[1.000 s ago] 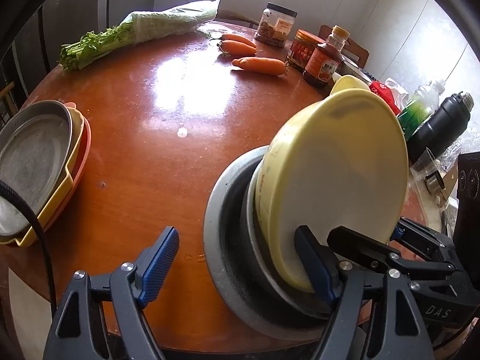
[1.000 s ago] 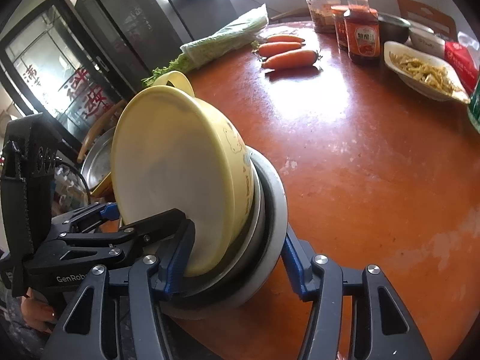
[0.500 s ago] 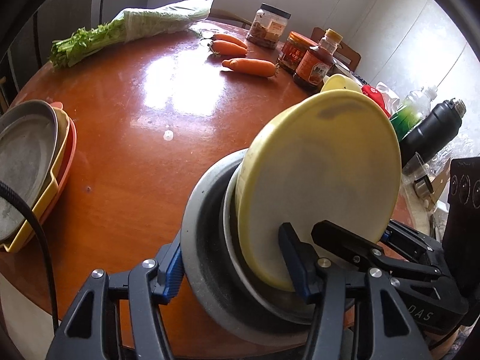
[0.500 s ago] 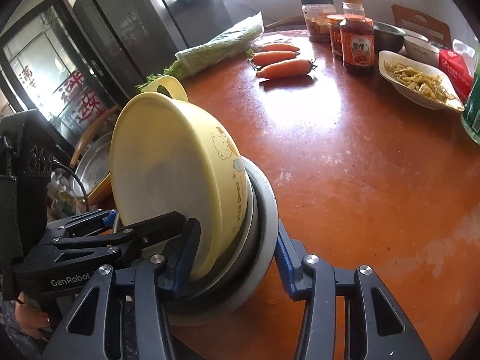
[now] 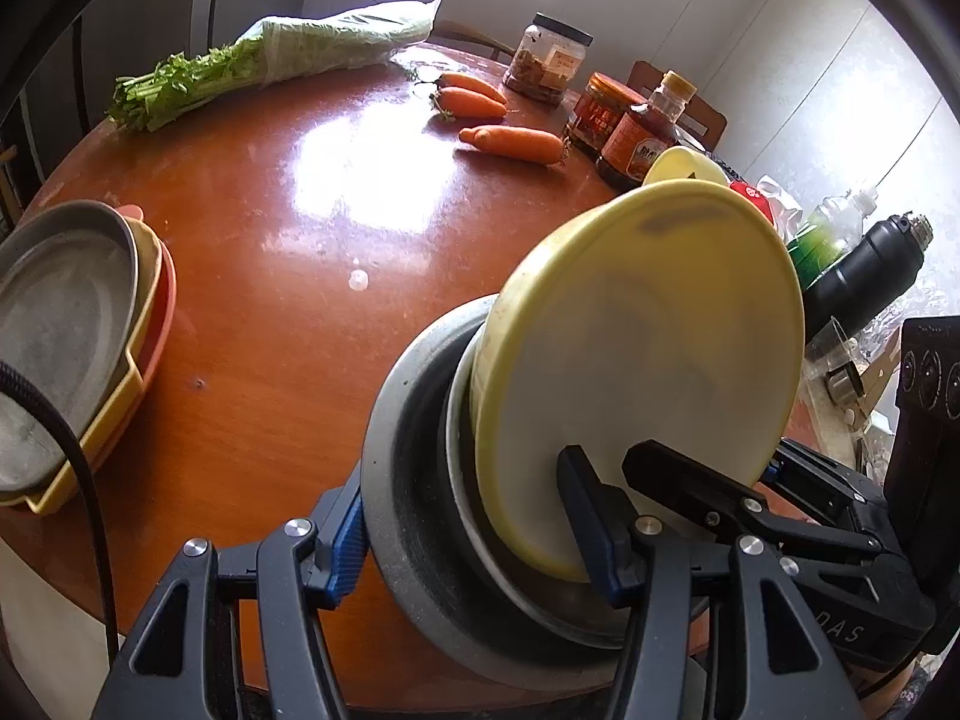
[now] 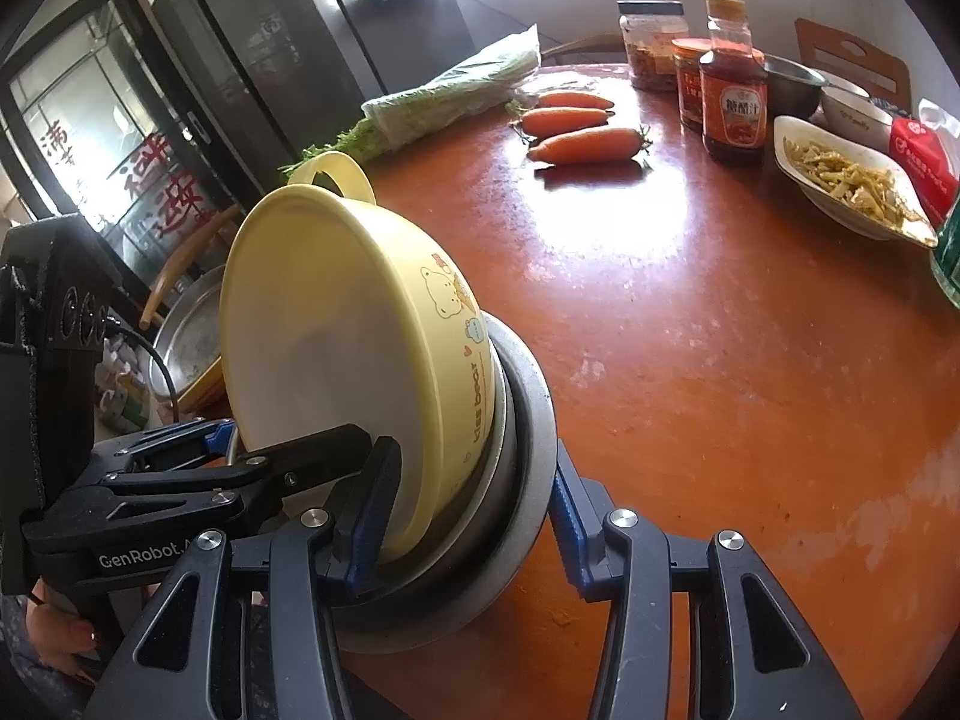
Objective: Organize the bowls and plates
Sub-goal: 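Lift the bowl stack with the right tool and carry it toward the plates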
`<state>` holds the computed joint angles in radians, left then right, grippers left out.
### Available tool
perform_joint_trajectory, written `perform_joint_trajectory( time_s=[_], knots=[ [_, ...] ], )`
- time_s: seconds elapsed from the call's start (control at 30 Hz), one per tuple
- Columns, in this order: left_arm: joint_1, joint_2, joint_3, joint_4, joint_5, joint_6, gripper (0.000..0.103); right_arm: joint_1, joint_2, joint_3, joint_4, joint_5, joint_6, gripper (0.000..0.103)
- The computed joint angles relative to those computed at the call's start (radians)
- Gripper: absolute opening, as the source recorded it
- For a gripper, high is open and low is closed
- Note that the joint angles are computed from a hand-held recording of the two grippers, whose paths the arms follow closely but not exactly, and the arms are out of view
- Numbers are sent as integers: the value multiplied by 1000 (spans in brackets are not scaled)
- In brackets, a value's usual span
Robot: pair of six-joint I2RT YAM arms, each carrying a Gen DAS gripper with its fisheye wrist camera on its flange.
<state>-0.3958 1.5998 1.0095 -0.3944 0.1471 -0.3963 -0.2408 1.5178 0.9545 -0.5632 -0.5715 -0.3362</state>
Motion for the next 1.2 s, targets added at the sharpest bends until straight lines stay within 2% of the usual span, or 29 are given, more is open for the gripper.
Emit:
perform_joint_trajectory(
  time_s=[0.5, 0.97, 1.2],
  knots=[
    [38, -43, 53, -70, 16, 25, 58, 32, -9, 85, -54, -8, 22, 49],
    [179, -132, 73, -136, 49, 86, 58, 203, -7, 194, -65, 49, 104, 49],
    [260, -161, 92, -184, 56, 147, 58, 291, 17, 227, -32, 62, 170, 48]
  ],
)
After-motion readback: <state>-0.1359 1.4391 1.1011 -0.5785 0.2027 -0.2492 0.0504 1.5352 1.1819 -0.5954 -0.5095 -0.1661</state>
